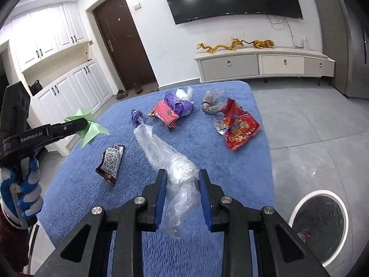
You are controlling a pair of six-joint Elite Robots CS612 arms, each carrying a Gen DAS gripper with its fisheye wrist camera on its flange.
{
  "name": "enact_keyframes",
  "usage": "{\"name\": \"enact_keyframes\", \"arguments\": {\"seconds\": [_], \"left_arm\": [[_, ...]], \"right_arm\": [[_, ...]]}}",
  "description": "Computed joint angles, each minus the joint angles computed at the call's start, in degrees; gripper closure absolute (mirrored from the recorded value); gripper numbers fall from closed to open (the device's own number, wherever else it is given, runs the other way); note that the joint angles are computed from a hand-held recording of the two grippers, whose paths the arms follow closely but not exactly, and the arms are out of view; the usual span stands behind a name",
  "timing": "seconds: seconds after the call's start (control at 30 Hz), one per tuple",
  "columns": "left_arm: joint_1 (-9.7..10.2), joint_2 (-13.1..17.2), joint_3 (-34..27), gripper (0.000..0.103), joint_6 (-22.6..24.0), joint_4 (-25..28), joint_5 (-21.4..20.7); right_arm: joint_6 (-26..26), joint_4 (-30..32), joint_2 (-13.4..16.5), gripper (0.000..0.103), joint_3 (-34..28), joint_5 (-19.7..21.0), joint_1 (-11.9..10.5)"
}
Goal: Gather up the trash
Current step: 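Carry the green paper and clear bag to the bin and release both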
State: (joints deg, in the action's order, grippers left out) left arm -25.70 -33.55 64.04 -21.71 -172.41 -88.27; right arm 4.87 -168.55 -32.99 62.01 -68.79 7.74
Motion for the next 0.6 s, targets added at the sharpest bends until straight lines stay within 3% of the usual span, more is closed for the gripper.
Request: {"name": "enact_keyframes", "arguments": {"seconds": [0.43,0.6], "left_arm": [[-2.65,-1.3,1.9,0.085,1.6,-2.7,0.2],[-3.45,-0.4,-0.5,0.085,2.8,-0.3,-0.9]], "right_arm": [[4.5,-9.0,-4.2,0.077,8.8,-3.3,-2.0],[7.4,-11.3,-5.2,0.077,11.7,-5.2,-3.7]]}}
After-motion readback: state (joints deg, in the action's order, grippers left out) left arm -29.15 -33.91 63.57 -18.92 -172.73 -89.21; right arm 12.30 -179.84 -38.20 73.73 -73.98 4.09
